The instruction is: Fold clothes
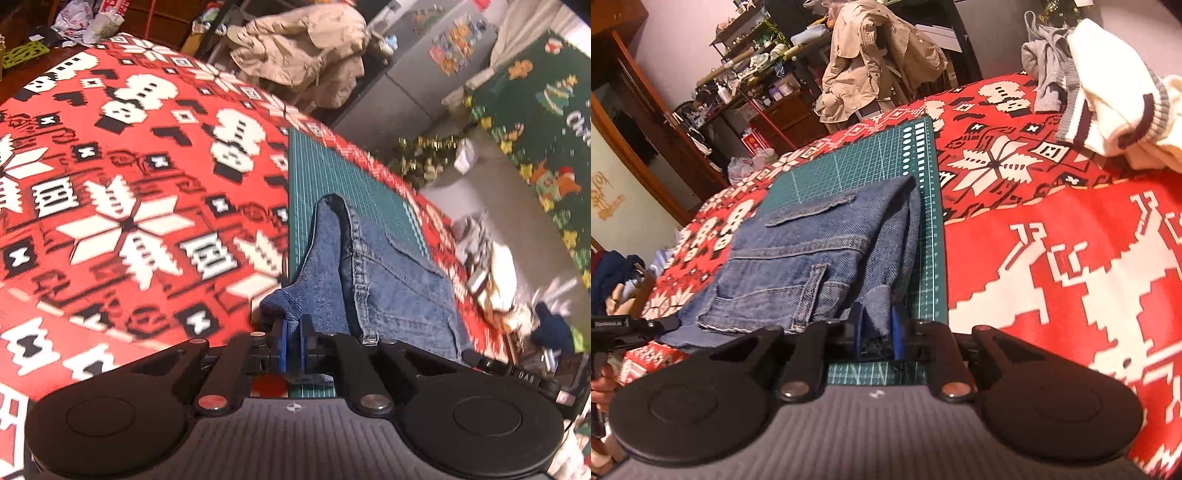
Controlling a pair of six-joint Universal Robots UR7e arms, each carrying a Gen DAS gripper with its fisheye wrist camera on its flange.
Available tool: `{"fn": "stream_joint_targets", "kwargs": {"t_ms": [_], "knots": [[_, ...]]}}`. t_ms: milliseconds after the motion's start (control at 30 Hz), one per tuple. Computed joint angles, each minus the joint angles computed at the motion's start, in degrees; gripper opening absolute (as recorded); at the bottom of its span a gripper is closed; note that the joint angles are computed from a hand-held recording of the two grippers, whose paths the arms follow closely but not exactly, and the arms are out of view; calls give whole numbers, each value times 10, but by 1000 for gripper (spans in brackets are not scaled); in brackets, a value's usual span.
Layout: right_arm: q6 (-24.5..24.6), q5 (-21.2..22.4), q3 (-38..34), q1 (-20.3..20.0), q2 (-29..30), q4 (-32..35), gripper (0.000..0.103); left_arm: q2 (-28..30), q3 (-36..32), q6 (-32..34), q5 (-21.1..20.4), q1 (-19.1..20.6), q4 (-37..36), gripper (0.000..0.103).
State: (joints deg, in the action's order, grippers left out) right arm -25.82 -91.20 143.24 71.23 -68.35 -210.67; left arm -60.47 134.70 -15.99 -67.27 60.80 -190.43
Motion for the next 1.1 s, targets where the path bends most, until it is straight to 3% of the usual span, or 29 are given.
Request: {"fn": "stream_joint_targets", "kwargs": {"t_ms": [233,300,367,400,533,700,833,967,1000,1067,1100], "knots": [[0,26,20,-26,-15,4,18,-16,14,-73,-37,28,-6,18],[-4,18,19,-21,-9,-2,18,-15,14,-73,-29,25,2,24],[-7,12,18,-18,-5,-4,18,-13,13,-68,-17,17,10,23],[-7,10,17,-18,-5,-3,18,-11,13,-61,-11,12,11,8],[-16,1,21,-12,-12,3,16,-11,13,-39,12,-5,22,6],[-26,21,49,-31,-47,30,17,-23,26,-36,-1,2,16,6],[-37,19,62,-34,-63,25,25,-21,38,-20,56,-28,-4,20],[-54,-6,63,-13,-74,17,25,-19,44,10,76,-56,-23,26],[-64,-11,63,-7,-73,6,23,-16,45,19,83,-65,-33,27],[-94,-8,60,3,-53,-43,4,-5,43,39,97,-80,-52,27],[-100,-12,53,9,-44,-50,1,1,40,50,102,-85,-60,27]]}}
